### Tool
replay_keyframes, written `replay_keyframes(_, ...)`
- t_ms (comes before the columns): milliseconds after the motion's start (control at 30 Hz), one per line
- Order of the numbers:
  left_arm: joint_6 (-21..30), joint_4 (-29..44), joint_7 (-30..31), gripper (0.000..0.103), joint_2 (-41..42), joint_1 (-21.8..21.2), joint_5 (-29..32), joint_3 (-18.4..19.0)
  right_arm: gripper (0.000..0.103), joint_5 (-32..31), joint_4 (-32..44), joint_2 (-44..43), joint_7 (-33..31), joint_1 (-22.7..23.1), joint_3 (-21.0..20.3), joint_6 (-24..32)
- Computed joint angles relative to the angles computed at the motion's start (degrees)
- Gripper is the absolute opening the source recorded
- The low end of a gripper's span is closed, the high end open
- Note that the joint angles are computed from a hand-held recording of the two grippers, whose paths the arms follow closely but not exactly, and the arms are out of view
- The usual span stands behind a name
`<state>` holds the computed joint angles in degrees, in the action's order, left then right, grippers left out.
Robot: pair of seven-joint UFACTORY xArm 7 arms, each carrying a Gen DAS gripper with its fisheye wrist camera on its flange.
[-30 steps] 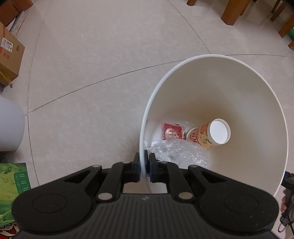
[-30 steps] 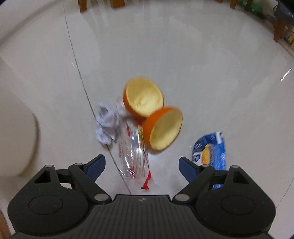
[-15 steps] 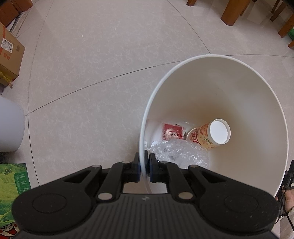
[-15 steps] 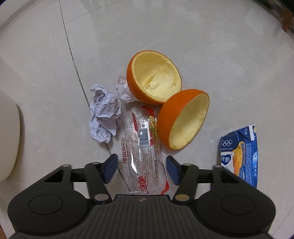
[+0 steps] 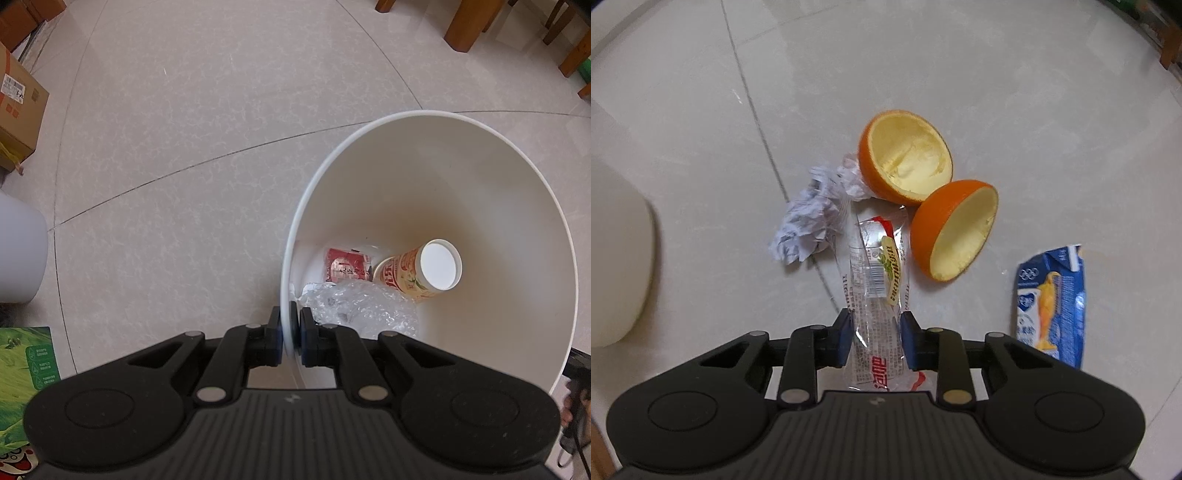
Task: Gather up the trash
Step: 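Carry the clear bottle over the bin and open the right tool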
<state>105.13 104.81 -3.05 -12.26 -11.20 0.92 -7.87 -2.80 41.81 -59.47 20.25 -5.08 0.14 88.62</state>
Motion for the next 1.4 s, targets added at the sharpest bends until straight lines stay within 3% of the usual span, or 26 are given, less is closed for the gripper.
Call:
replay_keyframes(200,0.0,-0.1,0.2,0.007,0.0,-0.2,0.3,-0.2,0.032,0.2,14.7,3.2,-3.1,2.0,0.7,9.4)
replay_keyframes(367,-0.1,-0.3,-0.1,0.007,0.0,-0.2,0.1,-0.1,0.032,2.1,32.3,12.3,-5.4,4.2,2.2,13.7)
replay_keyframes(567,-0.4,-0.6,-0.2,0.007,-0.2,-0.3,0.3,-0.2,0.033,6.0,51.8,25.1,-7.2,7.8,4.5,11.8)
replay_keyframes(733,-0.6,-1.0,0.0,0.007,-0.6,-0.2,0.0,0.0,0.034,8.5,61.5,33.9,-6.6,11.1,7.2,8.6)
replay_keyframes(933,-0.8,-1.4,0.0,0.007,-0.8,-0.2,0.1,-0.2,0.035,10.7,62.4,38.7,-5.4,15.3,9.4,2.1)
replay_keyframes(967,-0.8,-1.4,0.0,0.007,-0.8,-0.2,0.1,-0.2,0.038,10.5,61.9,39.0,-5.5,15.9,9.9,1.0)
replay_keyframes(1067,-0.8,-1.4,0.2,0.007,-0.8,-0.2,0.1,-0.2,0.067,9.9,59.8,38.7,-5.9,17.1,10.1,-1.6)
replay_keyframes(1100,-0.7,-1.3,0.2,0.007,-0.7,-0.2,0.2,-0.2,0.071,9.9,58.9,38.1,-5.9,17.4,10.0,-2.4)
replay_keyframes(1233,-0.6,-1.0,0.1,0.007,-0.6,-0.2,0.2,-0.2,0.077,10.1,57.4,37.6,-5.0,17.8,9.3,-3.7)
replay_keyframes(1300,-0.7,-1.1,0.1,0.007,-0.6,-0.2,0.2,-0.2,0.085,10.0,56.3,36.6,-4.2,17.6,9.0,-4.5)
replay_keyframes(1400,-0.7,-1.1,0.2,0.007,-0.6,-0.2,0.2,-0.2,0.087,9.5,54.7,34.9,-3.0,17.2,8.9,-5.4)
